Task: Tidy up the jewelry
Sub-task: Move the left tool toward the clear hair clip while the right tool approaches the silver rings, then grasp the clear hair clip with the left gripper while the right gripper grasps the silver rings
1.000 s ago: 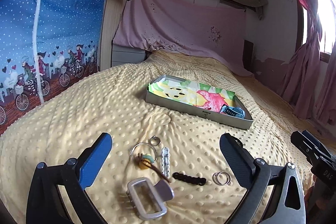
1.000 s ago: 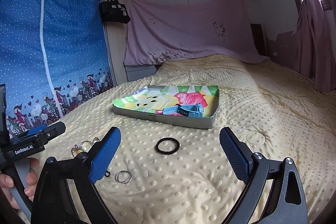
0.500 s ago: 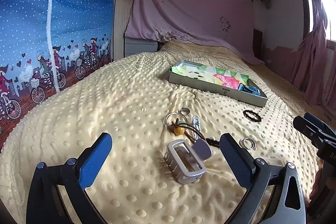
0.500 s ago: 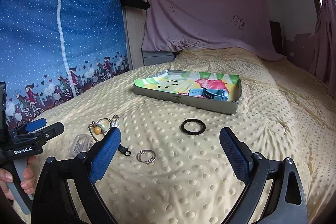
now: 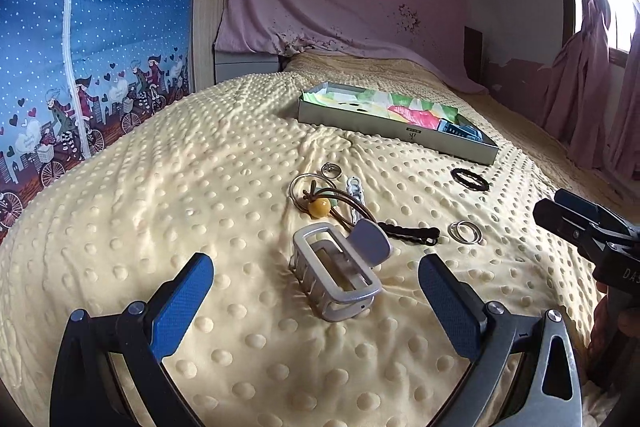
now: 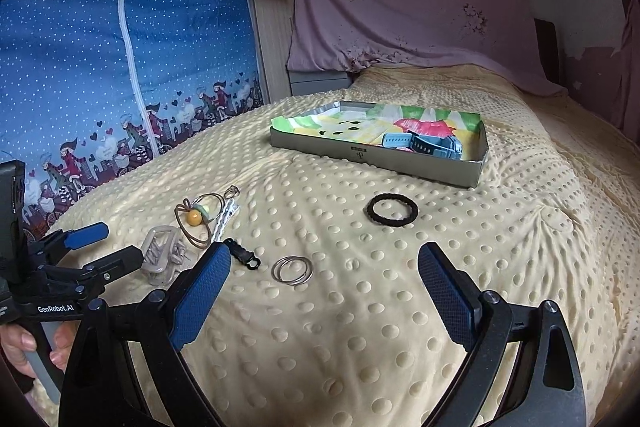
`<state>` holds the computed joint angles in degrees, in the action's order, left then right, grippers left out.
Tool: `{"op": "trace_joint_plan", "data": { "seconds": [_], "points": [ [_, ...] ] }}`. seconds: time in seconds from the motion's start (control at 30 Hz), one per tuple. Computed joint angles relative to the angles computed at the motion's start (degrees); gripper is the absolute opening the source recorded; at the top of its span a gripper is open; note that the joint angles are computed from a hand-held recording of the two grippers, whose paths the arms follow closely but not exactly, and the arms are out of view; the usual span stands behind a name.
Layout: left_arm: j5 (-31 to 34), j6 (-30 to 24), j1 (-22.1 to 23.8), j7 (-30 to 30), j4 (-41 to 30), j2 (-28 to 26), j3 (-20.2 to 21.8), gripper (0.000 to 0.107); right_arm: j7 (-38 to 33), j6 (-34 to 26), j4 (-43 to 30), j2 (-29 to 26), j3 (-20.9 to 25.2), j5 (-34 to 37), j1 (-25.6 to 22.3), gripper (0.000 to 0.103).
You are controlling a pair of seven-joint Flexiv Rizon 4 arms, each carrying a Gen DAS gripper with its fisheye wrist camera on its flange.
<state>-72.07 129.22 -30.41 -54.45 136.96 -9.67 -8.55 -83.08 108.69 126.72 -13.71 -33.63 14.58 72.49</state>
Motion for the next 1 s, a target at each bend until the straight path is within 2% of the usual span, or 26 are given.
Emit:
{"op": "trace_joint_plan", "data": {
  "seconds": [0.07, 0.17, 0.27, 0.3, 0.37, 0.53, 0.67, 0.77, 0.87, 0.93, 1.0],
  "points": [
    [0.6, -0.3, 0.1, -0.6, 0.0, -0.2, 0.0, 0.103, 0.4, -0.4, -0.4, -0.4, 2.0, -0.8, -1.9, 0.091],
    [1.6, -0.2, 0.2, -1.5, 0.1, -0.6, 0.2, 0.103, 1.4, -1.4, -1.4, -1.1, 6.8, -3.2, -6.8, 0.079],
    [2.3, 0.1, 0.1, -1.9, 0.0, -1.1, 0.4, 0.102, 2.7, -1.8, -2.2, -1.9, 12.5, -6.3, -12.4, 0.078],
    [2.4, 0.4, 0.0, -1.9, 0.0, -1.2, 0.4, 0.100, 3.0, -2.0, -2.5, -2.2, 13.4, -7.0, -13.4, 0.072],
    [3.1, 0.9, 0.0, -2.6, 0.0, -1.5, 0.5, 0.096, 3.7, -1.9, -3.1, -2.7, 17.4, -9.0, -17.3, 0.068],
    [5.6, 1.7, 0.3, -4.5, 0.4, -2.0, 1.0, 0.092, 3.6, -1.0, -4.2, -3.9, 21.1, -10.4, -20.7, 0.068],
    [5.7, 2.0, 0.2, -4.4, -0.1, -2.7, 1.2, 0.082, 4.4, -2.9, -5.8, -5.3, 26.1, -13.6, -25.8, 0.057],
    [5.1, 1.3, 0.1, -3.2, -0.6, -3.1, 1.2, 0.072, 6.0, -4.3, -6.9, -6.3, 29.6, -16.6, -29.6, 0.052],
    [4.7, 0.1, 0.1, -2.5, -1.0, -3.4, 1.2, 0.064, 7.9, -5.9, -7.8, -7.3, 32.2, -19.4, -32.5, 0.051],
    [4.0, -1.2, 0.1, -1.5, -1.5, -3.6, 1.2, 0.063, 9.1, -6.7, -8.4, -7.9, 33.8, -21.2, -34.3, 0.051],
    [0.9, -1.9, -0.5, 1.1, -2.5, -4.0, 1.0, 0.058, 10.1, -6.9, -8.7, -8.4, 34.6, -22.6, -35.4, 0.051]
  ]
}}
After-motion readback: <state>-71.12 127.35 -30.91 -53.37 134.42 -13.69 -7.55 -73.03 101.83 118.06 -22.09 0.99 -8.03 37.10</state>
